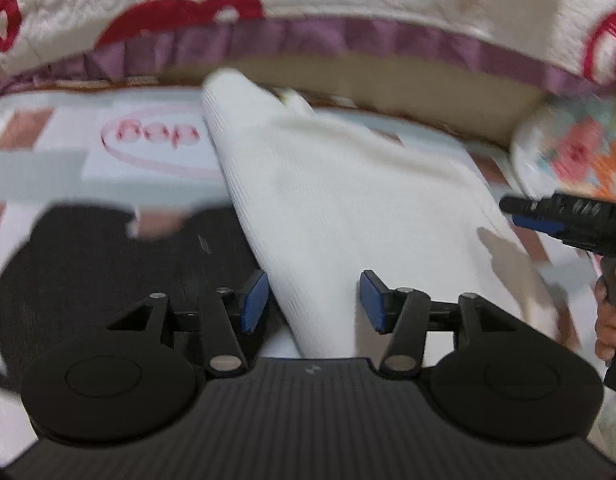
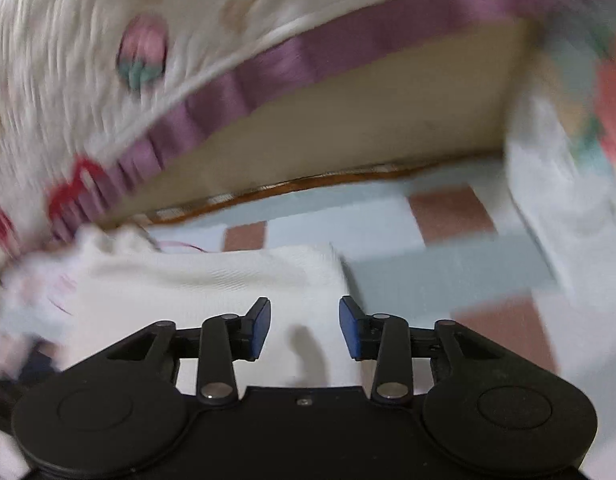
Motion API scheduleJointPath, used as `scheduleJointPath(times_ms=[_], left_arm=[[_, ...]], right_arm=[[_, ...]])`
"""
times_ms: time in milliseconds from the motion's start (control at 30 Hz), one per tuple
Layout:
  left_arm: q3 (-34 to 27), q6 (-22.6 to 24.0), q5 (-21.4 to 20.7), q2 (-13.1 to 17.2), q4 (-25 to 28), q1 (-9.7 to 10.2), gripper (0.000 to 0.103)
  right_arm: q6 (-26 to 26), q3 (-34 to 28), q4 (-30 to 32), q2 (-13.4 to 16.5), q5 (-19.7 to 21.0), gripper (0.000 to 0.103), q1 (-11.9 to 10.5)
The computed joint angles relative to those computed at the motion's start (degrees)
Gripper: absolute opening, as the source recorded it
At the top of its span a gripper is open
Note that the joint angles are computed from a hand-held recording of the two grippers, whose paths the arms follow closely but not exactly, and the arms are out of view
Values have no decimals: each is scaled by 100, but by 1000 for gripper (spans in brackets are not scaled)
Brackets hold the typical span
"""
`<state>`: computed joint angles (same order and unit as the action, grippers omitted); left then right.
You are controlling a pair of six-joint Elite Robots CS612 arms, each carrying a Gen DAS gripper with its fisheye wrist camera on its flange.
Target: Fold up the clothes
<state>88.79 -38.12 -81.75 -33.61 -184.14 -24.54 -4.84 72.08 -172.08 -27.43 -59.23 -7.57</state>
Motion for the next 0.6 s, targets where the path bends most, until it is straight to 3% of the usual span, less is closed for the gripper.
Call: scheduleJointPath(times_ms=[67, 167, 367, 600], left_arm=[[235, 51, -225, -164, 21, -70, 58], [559, 8, -514, -381, -44, -171, 58], [1200, -115, -834, -740, -111, -347, 67], [1937, -275, -1491, -964, -352, -463, 69]], right_arm=[[396, 500, -139, -239, 489, 46, -183], [97, 1292, -246, -654, 553, 46, -345], [-910, 2556, -360, -1376, 1034, 51, -696], [-2662, 3934, -812, -2080, 1118, 51, -969]])
